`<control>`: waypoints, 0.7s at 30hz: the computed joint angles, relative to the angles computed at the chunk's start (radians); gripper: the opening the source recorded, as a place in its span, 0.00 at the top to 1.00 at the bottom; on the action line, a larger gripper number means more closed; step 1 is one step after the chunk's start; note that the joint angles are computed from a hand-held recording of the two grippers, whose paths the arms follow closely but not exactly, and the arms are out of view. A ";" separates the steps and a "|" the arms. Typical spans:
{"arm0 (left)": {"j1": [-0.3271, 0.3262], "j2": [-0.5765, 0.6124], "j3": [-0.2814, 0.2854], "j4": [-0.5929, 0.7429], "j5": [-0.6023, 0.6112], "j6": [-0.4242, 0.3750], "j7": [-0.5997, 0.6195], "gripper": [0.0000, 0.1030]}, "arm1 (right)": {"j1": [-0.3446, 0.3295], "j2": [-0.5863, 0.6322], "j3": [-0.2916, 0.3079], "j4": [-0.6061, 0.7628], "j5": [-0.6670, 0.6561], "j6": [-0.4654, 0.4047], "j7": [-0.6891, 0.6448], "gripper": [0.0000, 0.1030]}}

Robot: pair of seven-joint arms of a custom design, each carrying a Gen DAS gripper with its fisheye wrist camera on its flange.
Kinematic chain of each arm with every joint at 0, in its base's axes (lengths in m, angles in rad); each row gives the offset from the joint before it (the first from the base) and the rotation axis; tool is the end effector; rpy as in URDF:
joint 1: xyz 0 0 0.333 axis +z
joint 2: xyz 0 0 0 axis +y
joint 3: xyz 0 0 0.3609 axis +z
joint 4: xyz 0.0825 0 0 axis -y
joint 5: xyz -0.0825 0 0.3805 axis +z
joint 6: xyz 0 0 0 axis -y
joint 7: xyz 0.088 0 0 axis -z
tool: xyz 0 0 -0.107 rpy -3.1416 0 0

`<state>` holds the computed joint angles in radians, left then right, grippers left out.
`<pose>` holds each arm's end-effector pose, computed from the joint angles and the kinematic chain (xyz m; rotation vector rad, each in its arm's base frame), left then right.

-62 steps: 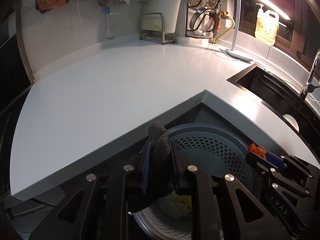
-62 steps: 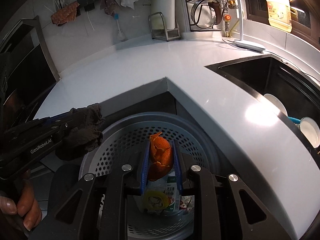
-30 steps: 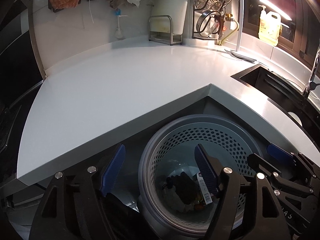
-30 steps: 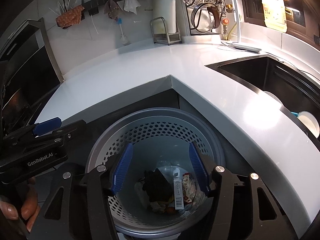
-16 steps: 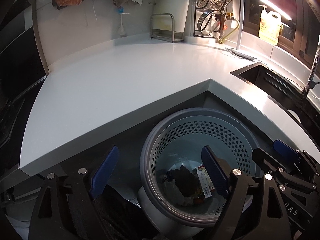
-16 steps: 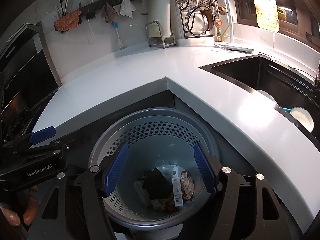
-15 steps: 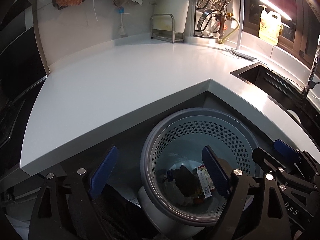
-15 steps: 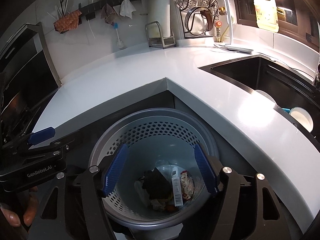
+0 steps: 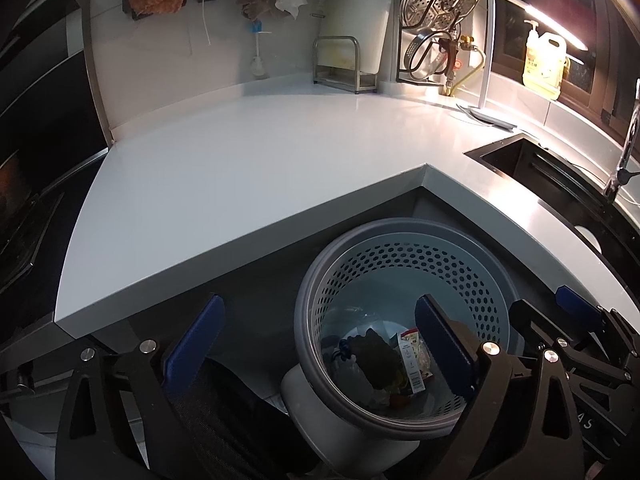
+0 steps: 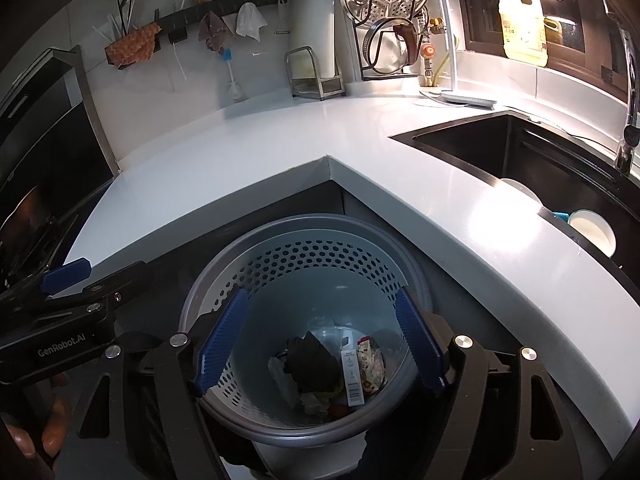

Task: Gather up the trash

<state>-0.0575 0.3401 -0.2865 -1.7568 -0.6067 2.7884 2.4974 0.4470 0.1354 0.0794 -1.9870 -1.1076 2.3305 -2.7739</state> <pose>0.6746 -0.1857 0.4984 -1.0761 2.3752 -1.0139 0.5367 0.2921 0.4719 -1.0458 2.2223 -0.9021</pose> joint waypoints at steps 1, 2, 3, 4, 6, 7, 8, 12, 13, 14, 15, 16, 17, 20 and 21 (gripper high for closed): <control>0.000 0.000 0.000 0.002 0.001 -0.002 -0.001 0.07 | 0.001 0.001 0.000 0.001 0.001 -0.002 -0.001 0.29; 0.001 0.001 0.001 0.003 0.001 -0.003 -0.001 0.07 | 0.001 0.001 0.000 0.003 0.004 -0.003 -0.003 0.28; 0.003 0.000 0.000 0.002 -0.001 -0.003 0.000 0.07 | 0.001 0.001 0.000 0.003 0.004 -0.002 -0.004 0.27; 0.003 0.000 0.001 0.002 -0.002 -0.003 0.000 0.07 | 0.001 0.001 0.000 0.004 0.003 -0.003 -0.003 0.27; 0.003 0.000 0.002 0.002 -0.002 -0.002 -0.003 0.07 | 0.001 0.002 -0.001 0.007 0.003 -0.006 -0.003 0.27; 0.003 0.000 0.003 0.002 -0.001 -0.002 -0.006 0.07 | 0.002 0.003 -0.001 0.008 0.002 -0.006 -0.003 0.27; 0.005 0.000 0.003 0.002 -0.002 -0.003 -0.006 0.06 | 0.002 0.003 -0.001 0.007 0.003 -0.006 -0.004 0.27; 0.004 0.001 0.006 0.003 0.003 -0.003 -0.011 0.06 | 0.002 0.003 -0.002 0.008 0.004 -0.005 -0.005 0.27; 0.003 0.001 0.006 0.003 0.005 -0.001 -0.012 0.06 | 0.002 0.004 -0.002 0.009 0.004 -0.005 -0.006 0.27; 0.003 0.001 0.008 0.003 0.008 0.000 -0.015 0.06 | 0.002 0.005 -0.001 0.010 0.004 -0.006 -0.007 0.27; 0.003 0.001 0.008 0.002 0.008 0.001 -0.016 0.06 | 0.003 0.006 -0.001 0.011 0.005 -0.005 -0.008 0.27; 0.003 0.001 0.008 0.002 0.009 0.002 -0.018 0.06 | 0.003 0.007 -0.001 0.012 0.006 -0.006 -0.010 0.27; 0.003 0.002 0.009 0.003 0.012 0.003 -0.021 0.06 | 0.004 0.008 -0.002 0.013 0.006 -0.006 -0.010 0.27; 0.001 0.003 0.011 0.002 0.018 0.009 -0.029 0.06 | 0.004 0.010 -0.003 0.014 0.008 -0.005 -0.011 0.27; 0.001 0.003 0.011 0.000 0.021 0.014 -0.030 0.06 | 0.004 0.011 -0.003 0.014 0.008 -0.004 -0.011 0.27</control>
